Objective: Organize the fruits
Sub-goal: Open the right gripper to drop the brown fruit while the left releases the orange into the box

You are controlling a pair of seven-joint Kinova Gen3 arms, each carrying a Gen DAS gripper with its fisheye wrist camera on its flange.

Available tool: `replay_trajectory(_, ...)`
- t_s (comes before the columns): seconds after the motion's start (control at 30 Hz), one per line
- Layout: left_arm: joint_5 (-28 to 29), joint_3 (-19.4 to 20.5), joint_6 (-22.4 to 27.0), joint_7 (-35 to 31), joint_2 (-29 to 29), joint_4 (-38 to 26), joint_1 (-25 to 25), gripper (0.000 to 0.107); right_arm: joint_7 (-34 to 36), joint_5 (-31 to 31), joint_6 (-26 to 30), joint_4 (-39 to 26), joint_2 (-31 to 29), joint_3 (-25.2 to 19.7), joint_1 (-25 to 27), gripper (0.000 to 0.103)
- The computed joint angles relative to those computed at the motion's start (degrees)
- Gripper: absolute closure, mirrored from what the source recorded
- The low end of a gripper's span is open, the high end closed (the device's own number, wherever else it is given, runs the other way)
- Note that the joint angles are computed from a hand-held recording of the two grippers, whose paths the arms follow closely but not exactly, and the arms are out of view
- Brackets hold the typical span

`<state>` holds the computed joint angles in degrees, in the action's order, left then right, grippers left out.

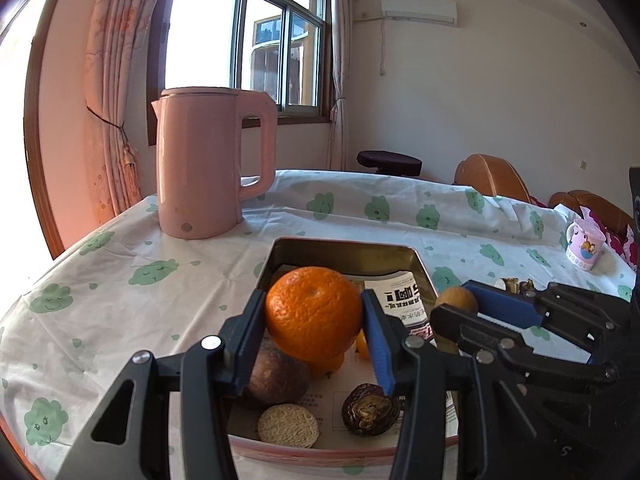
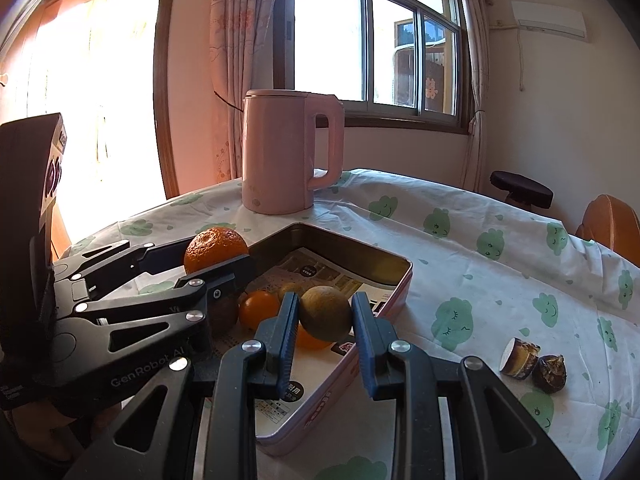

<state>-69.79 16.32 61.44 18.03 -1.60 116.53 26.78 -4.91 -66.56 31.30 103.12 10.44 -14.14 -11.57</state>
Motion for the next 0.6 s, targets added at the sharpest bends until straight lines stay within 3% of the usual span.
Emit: replay_trajectory(0.6, 4.8, -1.0, -4.2, -5.4, -0.2, -1.4, -2.6, 0.058, -10.6, 10.5, 1.6, -4.0, 3.1, -1.4, 0.0, 0.074)
